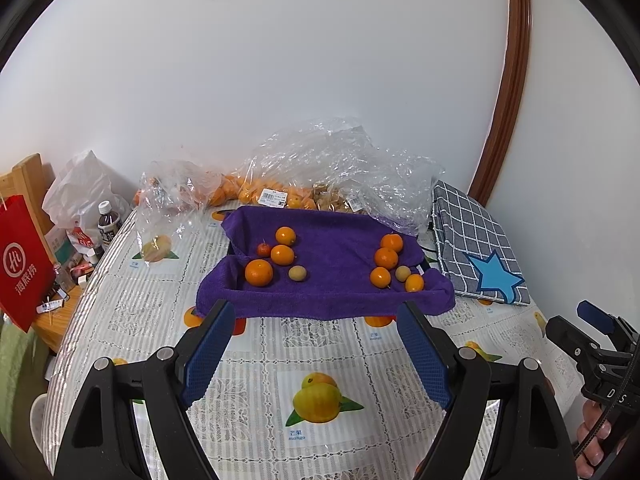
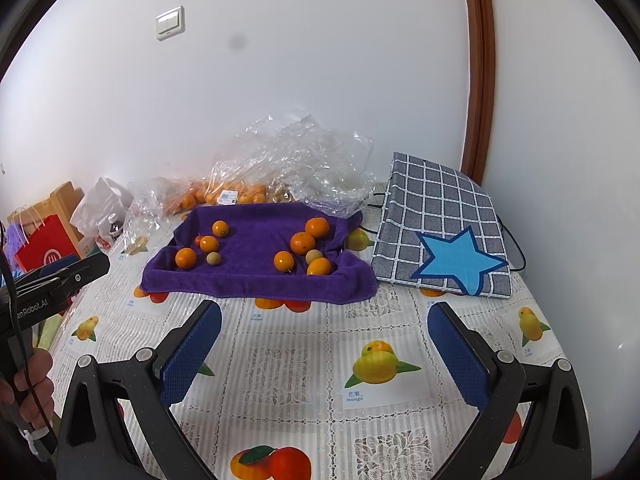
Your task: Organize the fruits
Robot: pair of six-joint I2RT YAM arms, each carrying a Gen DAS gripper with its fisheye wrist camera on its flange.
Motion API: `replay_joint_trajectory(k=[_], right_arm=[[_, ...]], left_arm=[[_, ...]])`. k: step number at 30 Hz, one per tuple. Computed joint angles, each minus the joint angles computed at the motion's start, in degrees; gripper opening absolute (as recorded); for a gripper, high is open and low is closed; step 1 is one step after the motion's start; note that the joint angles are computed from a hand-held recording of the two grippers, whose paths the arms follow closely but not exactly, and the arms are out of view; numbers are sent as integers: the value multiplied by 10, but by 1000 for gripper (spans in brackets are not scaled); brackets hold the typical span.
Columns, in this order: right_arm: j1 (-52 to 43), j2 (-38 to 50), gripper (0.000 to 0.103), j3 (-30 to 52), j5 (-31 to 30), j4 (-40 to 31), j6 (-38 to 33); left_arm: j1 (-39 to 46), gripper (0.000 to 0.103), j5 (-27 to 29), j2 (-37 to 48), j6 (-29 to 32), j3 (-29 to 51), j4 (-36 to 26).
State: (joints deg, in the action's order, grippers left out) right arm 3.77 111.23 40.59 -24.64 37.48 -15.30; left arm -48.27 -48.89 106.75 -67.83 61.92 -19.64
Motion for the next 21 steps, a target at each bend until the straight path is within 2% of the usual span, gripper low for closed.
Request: replay_joint_trajectory(k=[21], right_arm=[[2, -4, 102, -7, 2, 6, -1]], left_arm=[[-2, 82, -4, -2, -8, 4, -9]])
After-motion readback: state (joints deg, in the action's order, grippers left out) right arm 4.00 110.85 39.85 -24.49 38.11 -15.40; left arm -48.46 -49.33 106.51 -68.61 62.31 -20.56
